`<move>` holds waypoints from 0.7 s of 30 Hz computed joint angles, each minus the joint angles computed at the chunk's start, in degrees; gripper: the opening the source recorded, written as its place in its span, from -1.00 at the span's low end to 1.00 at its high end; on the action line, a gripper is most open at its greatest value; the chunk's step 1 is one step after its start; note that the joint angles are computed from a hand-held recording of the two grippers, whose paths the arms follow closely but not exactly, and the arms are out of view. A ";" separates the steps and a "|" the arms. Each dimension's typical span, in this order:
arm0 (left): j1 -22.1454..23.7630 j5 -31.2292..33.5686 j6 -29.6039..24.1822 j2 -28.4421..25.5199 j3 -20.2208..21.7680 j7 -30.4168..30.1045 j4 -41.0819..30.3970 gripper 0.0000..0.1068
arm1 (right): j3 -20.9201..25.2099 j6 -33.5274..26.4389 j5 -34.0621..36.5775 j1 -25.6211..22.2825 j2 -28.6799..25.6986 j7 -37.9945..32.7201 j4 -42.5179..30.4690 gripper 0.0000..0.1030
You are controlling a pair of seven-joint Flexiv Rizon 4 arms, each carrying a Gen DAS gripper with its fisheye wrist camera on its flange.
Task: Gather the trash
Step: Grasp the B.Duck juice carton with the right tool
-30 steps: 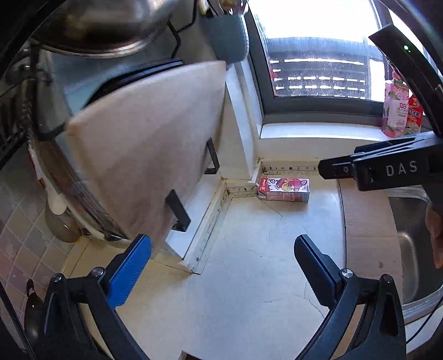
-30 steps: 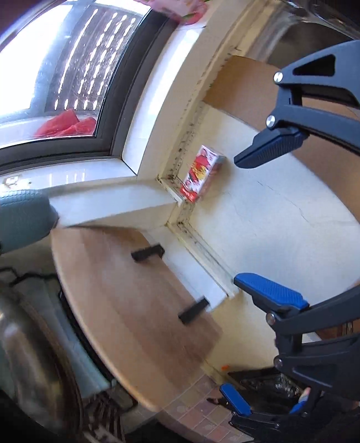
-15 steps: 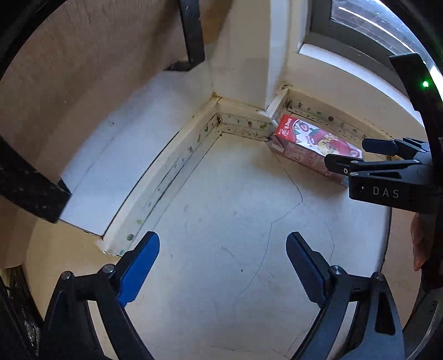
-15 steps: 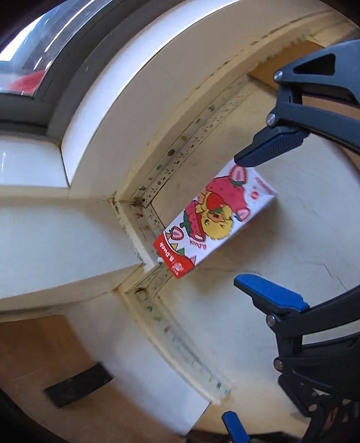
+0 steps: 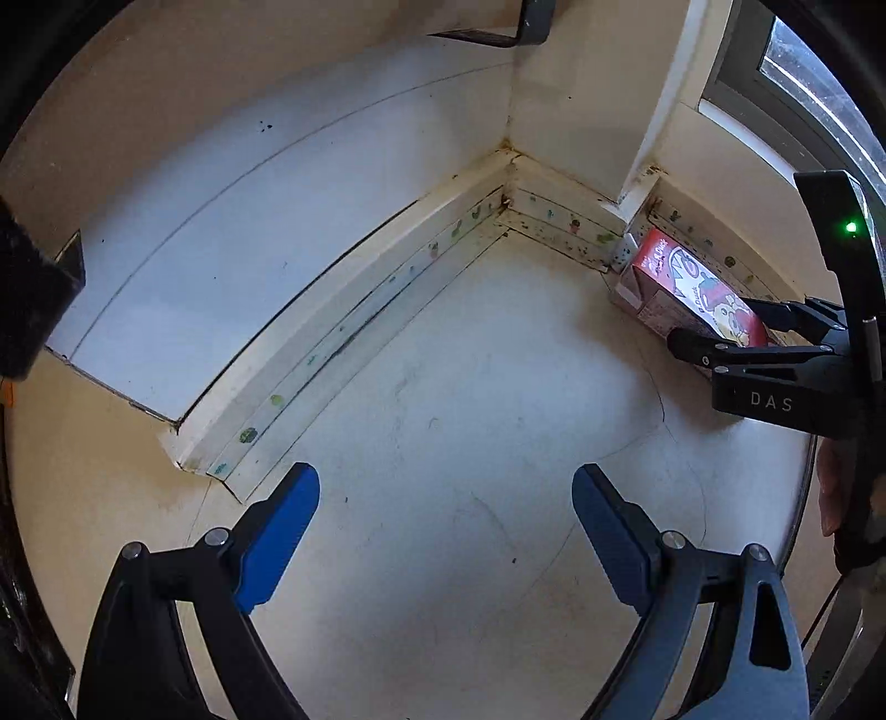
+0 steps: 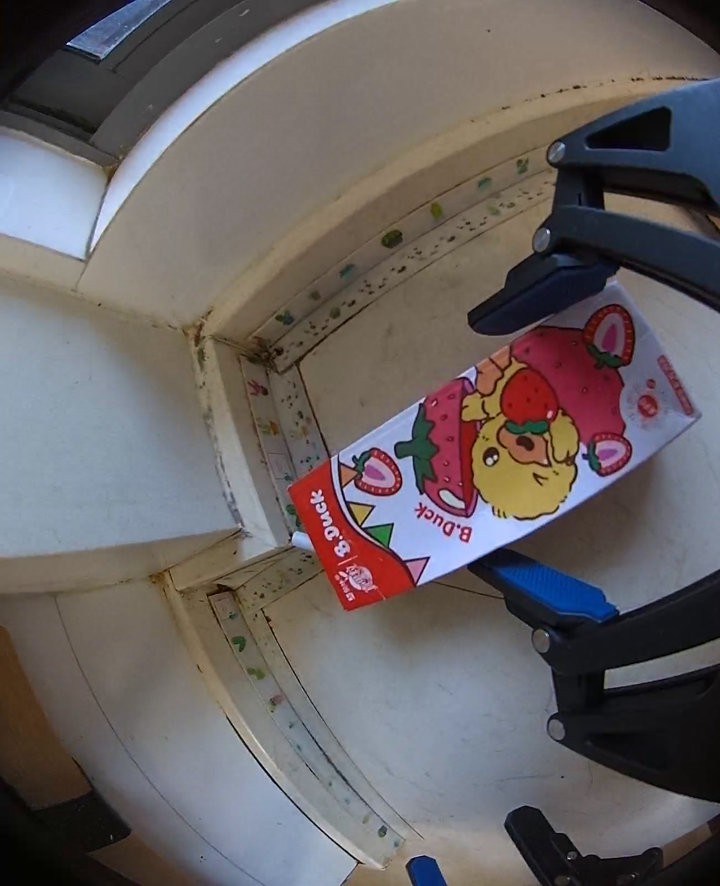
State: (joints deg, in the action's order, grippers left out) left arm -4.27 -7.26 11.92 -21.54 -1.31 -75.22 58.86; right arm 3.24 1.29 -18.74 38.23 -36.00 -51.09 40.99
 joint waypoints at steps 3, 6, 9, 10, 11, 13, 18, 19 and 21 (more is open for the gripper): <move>0.08 -0.58 -0.41 1.34 -0.16 1.01 1.59 0.72 | 0.92 1.14 1.52 -0.17 1.85 1.60 2.41 0.24; 0.36 -1.41 -0.27 3.13 -0.18 2.28 3.73 0.72 | 1.76 1.35 2.90 0.16 4.26 5.98 5.32 0.08; 0.89 -2.58 0.72 5.68 -0.07 4.26 6.47 0.72 | 2.83 4.34 3.79 0.48 7.87 12.12 10.31 0.08; 1.17 -3.17 1.17 6.77 -0.02 5.26 7.58 0.72 | 3.18 5.29 3.86 0.81 9.26 14.91 11.97 0.07; 1.49 -3.69 1.20 7.49 0.05 6.04 8.12 0.72 | 3.55 5.99 3.72 1.12 10.40 17.25 13.28 0.07; 2.14 -4.94 1.39 9.17 0.24 7.69 9.61 0.72 | 4.23 6.98 2.93 2.08 12.43 21.94 15.29 0.07; 4.68 -9.72 0.61 14.22 1.46 13.80 13.83 0.72 | 5.87 7.25 -0.05 5.26 15.26 32.14 16.90 0.07; 5.35 -11.13 0.06 15.31 1.86 15.44 14.71 0.72 | 6.15 6.85 -0.77 6.30 15.31 34.21 16.48 0.07; 6.55 -13.85 -1.09 16.95 2.60 18.37 16.02 0.72 | 6.41 4.88 -2.71 8.89 14.97 37.92 14.48 0.07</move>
State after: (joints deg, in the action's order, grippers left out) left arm 2.29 -21.11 10.83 -4.59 1.29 -56.86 74.88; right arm 9.65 6.17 -21.45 47.12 -21.03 -13.17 55.47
